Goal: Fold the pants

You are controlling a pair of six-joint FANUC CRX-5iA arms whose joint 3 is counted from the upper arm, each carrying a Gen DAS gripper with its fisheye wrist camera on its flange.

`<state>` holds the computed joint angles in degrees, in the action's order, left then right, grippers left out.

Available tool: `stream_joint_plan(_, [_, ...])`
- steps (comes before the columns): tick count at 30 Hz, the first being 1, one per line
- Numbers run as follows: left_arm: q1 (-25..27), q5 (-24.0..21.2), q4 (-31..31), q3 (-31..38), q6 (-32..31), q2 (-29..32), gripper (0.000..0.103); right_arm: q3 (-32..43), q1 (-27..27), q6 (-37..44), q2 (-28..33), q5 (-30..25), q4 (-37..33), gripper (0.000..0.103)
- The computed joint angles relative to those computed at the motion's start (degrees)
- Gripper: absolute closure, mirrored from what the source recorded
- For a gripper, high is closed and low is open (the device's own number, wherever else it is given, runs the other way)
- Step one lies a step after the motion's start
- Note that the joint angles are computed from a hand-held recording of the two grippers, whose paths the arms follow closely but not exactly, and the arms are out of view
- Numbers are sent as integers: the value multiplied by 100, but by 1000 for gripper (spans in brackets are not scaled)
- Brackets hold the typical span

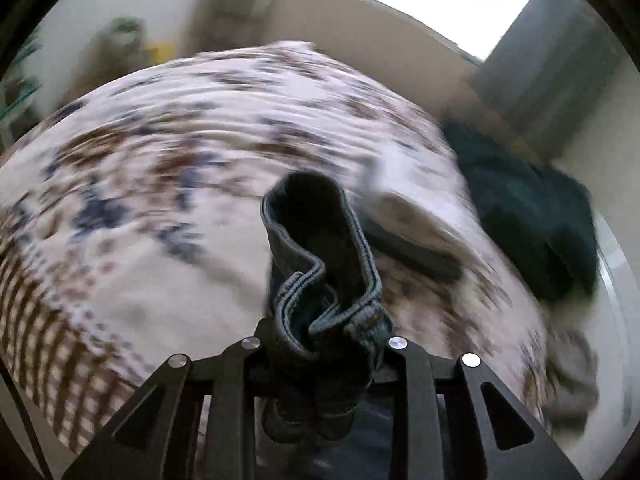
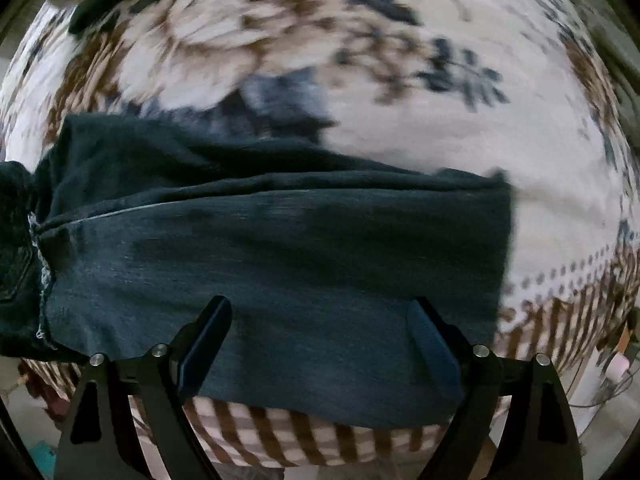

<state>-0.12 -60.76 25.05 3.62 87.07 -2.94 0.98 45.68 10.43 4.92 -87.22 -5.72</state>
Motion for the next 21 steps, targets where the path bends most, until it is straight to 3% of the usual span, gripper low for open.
stream_joint_plan(7, [-1901,-263,-741,405,-241,382,80,-767,131,-883,-1058,-322,169,11])
stream_joint_plan(11, [-3026,-864,-2217,955,-101,1017,80,-1123,215,-1297,-1597,-668,186,11])
stream_joint_plan(14, [-3403,-1000,-2835,974,-173,1237,80,-1360,267,-1544,-1938,-852,194,10])
stream_joint_plan(18, [-3581,-1090,-3205,1067,-282,1358,78,-1676,284,-1737,-2389,-996,171,11])
stream_joint_plan(21, [-3875,-1380,-3797,1369,9,1450,66,-1921,318,-1901,-2737,-871,136,11])
